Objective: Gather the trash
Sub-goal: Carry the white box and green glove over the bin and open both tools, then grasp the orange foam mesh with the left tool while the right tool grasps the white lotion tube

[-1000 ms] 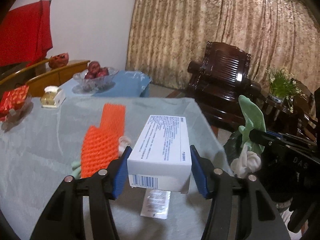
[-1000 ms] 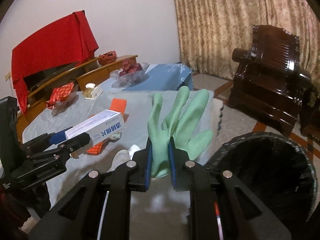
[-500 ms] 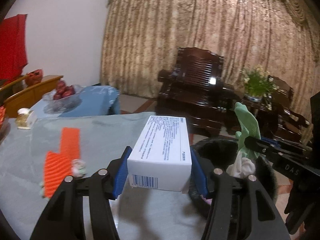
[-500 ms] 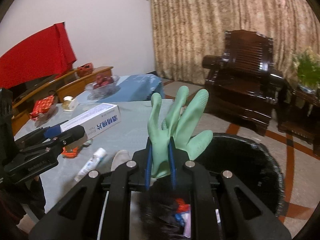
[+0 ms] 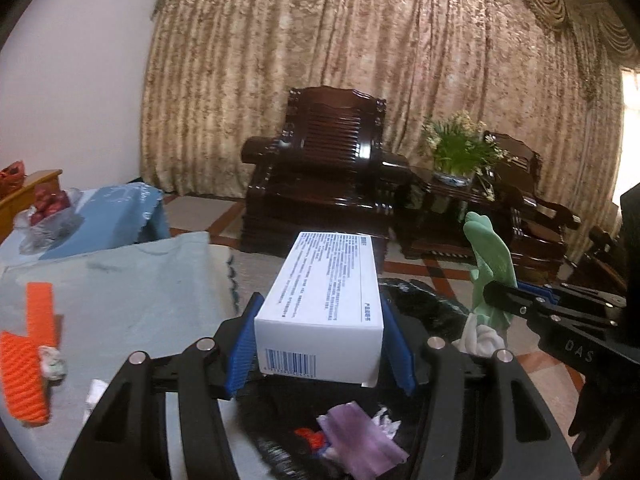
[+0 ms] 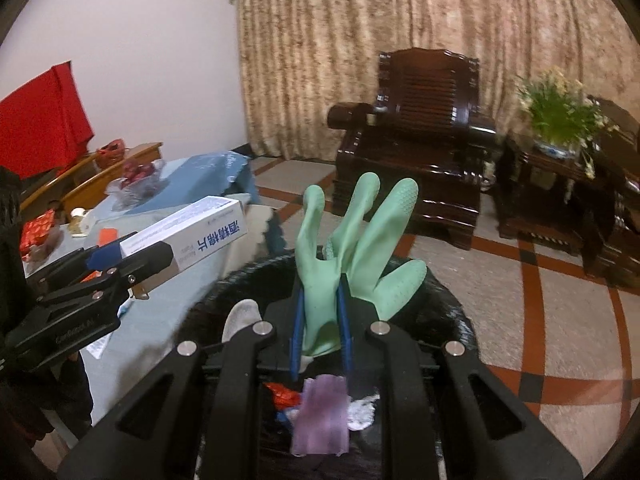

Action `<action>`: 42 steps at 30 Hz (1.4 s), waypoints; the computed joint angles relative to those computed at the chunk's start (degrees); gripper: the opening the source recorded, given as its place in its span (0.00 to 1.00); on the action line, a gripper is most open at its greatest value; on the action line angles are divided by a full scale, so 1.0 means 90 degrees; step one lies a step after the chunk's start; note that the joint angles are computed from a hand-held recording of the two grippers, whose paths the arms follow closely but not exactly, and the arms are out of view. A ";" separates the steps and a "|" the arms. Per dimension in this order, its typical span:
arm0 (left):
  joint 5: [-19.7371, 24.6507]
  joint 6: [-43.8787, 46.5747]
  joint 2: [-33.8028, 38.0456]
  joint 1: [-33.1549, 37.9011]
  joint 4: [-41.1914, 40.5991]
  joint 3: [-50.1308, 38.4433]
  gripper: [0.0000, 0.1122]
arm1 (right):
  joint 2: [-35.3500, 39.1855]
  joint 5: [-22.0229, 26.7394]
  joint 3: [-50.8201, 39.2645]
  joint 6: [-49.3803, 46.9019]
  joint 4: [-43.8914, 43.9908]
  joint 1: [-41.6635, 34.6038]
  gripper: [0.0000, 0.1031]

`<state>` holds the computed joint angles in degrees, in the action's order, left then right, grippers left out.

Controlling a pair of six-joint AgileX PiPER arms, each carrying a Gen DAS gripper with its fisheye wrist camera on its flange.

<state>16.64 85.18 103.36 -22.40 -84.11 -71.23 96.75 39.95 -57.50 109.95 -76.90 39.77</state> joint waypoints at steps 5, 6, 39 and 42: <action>-0.0183 -0.0274 0.0424 -0.0354 0.0295 -0.0302 0.50 | -0.0004 -0.0150 0.0335 0.0244 -0.0043 -0.0247 0.14; -0.0220 -0.0252 0.0465 -0.0398 0.0292 -0.0305 0.50 | 0.0040 -0.0214 0.0373 0.0262 -0.0037 -0.0326 0.14; -0.0150 0.0434 0.0032 0.1072 -0.0053 0.0681 0.78 | 0.1138 0.0105 -0.0833 0.0513 0.0130 0.0200 0.92; -0.0194 0.1116 -0.0181 0.1548 -0.0602 0.1013 0.78 | 0.1566 0.0041 -0.1609 0.0025 0.0342 0.0353 0.92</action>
